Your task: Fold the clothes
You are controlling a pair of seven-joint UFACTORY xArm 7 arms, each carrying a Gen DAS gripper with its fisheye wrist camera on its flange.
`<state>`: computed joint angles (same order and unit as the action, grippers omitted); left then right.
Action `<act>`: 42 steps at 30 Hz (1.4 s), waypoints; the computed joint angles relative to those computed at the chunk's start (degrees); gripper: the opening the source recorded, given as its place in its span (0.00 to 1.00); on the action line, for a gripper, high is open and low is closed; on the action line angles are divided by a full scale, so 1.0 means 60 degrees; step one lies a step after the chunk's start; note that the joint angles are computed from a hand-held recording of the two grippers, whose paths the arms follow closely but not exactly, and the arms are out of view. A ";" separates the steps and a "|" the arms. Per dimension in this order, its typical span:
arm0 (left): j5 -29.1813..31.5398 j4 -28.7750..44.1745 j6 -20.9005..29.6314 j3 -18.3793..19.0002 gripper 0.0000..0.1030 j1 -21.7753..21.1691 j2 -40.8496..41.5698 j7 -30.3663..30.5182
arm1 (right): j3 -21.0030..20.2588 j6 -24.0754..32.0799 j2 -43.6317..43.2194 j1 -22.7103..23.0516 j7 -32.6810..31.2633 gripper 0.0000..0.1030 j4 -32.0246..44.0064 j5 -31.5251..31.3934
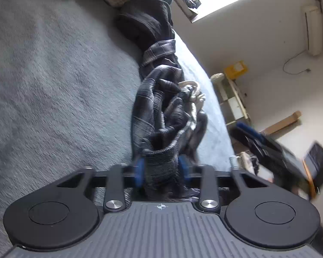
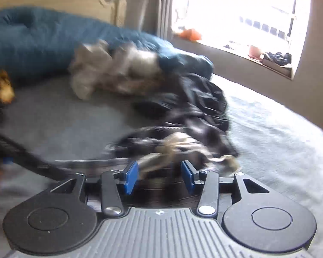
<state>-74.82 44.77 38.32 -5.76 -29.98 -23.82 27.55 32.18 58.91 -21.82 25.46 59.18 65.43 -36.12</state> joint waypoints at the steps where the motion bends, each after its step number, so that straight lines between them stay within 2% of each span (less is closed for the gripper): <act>1: 0.0006 -0.0003 -0.0025 0.0000 0.20 0.0002 -0.0009 0.0094 | -0.0230 -0.0078 0.0022 -0.0032 -0.0210 0.50 -0.0102 0.0090; 4: 0.0272 -0.0022 -0.0183 -0.0074 0.13 0.0016 -0.0071 0.0333 | -0.0883 -0.0444 0.0195 -0.0076 -0.1099 0.60 -0.0388 0.0449; 8: 0.0634 -0.0038 -0.0277 -0.0038 0.12 -0.0051 -0.0127 0.0579 | -0.1469 -0.0832 0.0573 -0.0045 -0.2687 0.60 -0.0504 0.0884; 14: 0.0782 -0.0150 -0.0461 0.0095 0.11 -0.0099 -0.0244 0.0588 | -0.1771 -0.1579 0.0724 -0.0083 -0.4354 0.60 -0.0485 0.0905; 17: 0.0627 -0.0289 -0.0430 0.0284 0.10 -0.0101 -0.0440 0.0647 | -0.1747 -0.0878 0.1110 -0.0068 -0.5500 0.60 -0.0148 0.0949; 19: 0.0508 -0.0399 -0.0292 0.0450 0.09 -0.0049 -0.0633 0.0686 | -0.1884 -0.0952 0.1278 -0.0043 -0.5707 0.60 -0.0099 0.1223; 22: 0.0797 -0.0535 -0.0164 0.0555 0.09 0.0174 -0.0954 0.0552 | -0.2099 -0.1603 0.1350 0.0049 -0.5951 0.60 -0.0052 0.1757; 25: 0.1347 -0.0639 -0.0184 0.0587 0.09 0.0376 -0.1193 0.0205 | -0.1735 -0.1558 0.1581 0.0032 -0.5921 0.60 0.0375 0.0983; 30: 0.2336 -0.0886 -0.0329 0.0622 0.10 0.0566 -0.1448 -0.0527 | -0.1381 -0.1549 0.2638 0.0753 -0.7287 0.60 0.1576 -0.0160; 31: 0.2459 -0.0961 -0.0392 0.0634 0.10 0.0555 -0.1485 -0.0665 | -0.1444 -0.1567 0.2857 0.0905 -0.7393 0.60 0.1833 -0.0119; 34: 0.2629 -0.1195 -0.0598 0.0702 0.10 0.0437 -0.1559 -0.0978 | -0.1846 -0.1650 0.3333 0.1133 -0.6372 0.60 0.2513 0.0347; 37: 0.2672 -0.1374 -0.0782 0.0791 0.10 0.0231 -0.1594 -0.1048 | -0.2392 -0.1552 0.3348 0.0993 -0.3802 0.64 0.2700 0.1267; 40: 0.2668 -0.1441 -0.0714 0.0940 0.10 0.0088 -0.1541 -0.1111 | -0.2877 -0.1495 0.3324 0.0568 -0.1074 0.73 0.2753 0.2754; 42: 0.2633 -0.1443 -0.0625 0.1038 0.10 0.0048 -0.1526 -0.1101 | -0.3170 -0.2358 0.3028 0.0255 0.0148 0.73 0.2026 0.4215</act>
<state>-59.02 36.11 34.57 0.47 -29.69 -32.98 20.94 13.15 44.76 -3.65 26.99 60.07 77.59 -10.84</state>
